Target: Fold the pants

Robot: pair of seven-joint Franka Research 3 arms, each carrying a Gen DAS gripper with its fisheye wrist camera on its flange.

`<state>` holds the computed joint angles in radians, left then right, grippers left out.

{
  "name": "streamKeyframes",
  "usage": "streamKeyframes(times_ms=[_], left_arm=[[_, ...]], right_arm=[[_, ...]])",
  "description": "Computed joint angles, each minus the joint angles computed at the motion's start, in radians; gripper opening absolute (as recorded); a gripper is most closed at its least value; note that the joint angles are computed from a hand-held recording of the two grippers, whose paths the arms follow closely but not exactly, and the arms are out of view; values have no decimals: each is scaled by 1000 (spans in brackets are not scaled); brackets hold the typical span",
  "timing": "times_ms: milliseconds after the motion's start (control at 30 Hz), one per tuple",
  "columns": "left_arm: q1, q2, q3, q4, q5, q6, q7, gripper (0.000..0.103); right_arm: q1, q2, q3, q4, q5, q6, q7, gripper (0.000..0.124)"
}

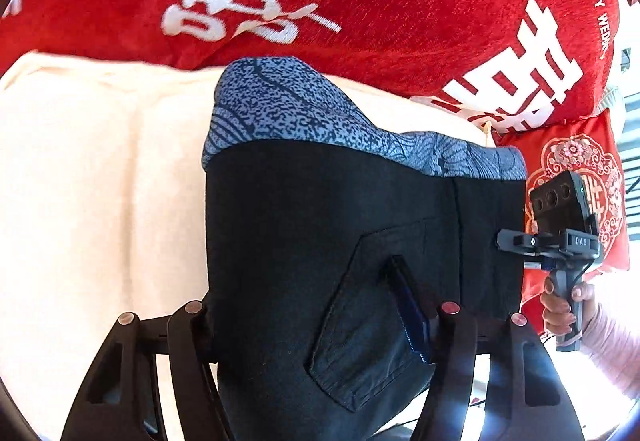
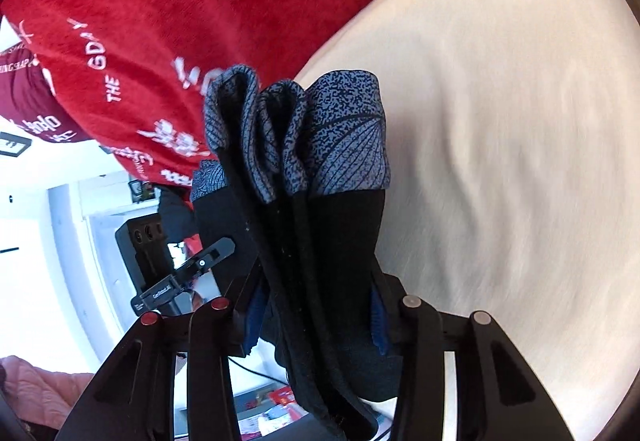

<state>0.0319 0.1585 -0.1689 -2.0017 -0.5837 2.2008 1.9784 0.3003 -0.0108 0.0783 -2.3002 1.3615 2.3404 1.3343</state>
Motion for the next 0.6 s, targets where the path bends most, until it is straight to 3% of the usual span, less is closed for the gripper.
streamKeyframes(times_ms=[367, 533, 600], left_arm=[[-19, -152, 51, -268, -16, 41, -7, 68], [-17, -150, 66, -332, -62, 133, 38, 91], [-17, -148, 65, -334, -41, 151, 27, 93]], right_arm=[[109, -106, 48, -139, 60, 89, 51, 47], [143, -98, 60, -183, 65, 186, 81, 56], [148, -94, 65, -182, -10, 212, 159, 64]])
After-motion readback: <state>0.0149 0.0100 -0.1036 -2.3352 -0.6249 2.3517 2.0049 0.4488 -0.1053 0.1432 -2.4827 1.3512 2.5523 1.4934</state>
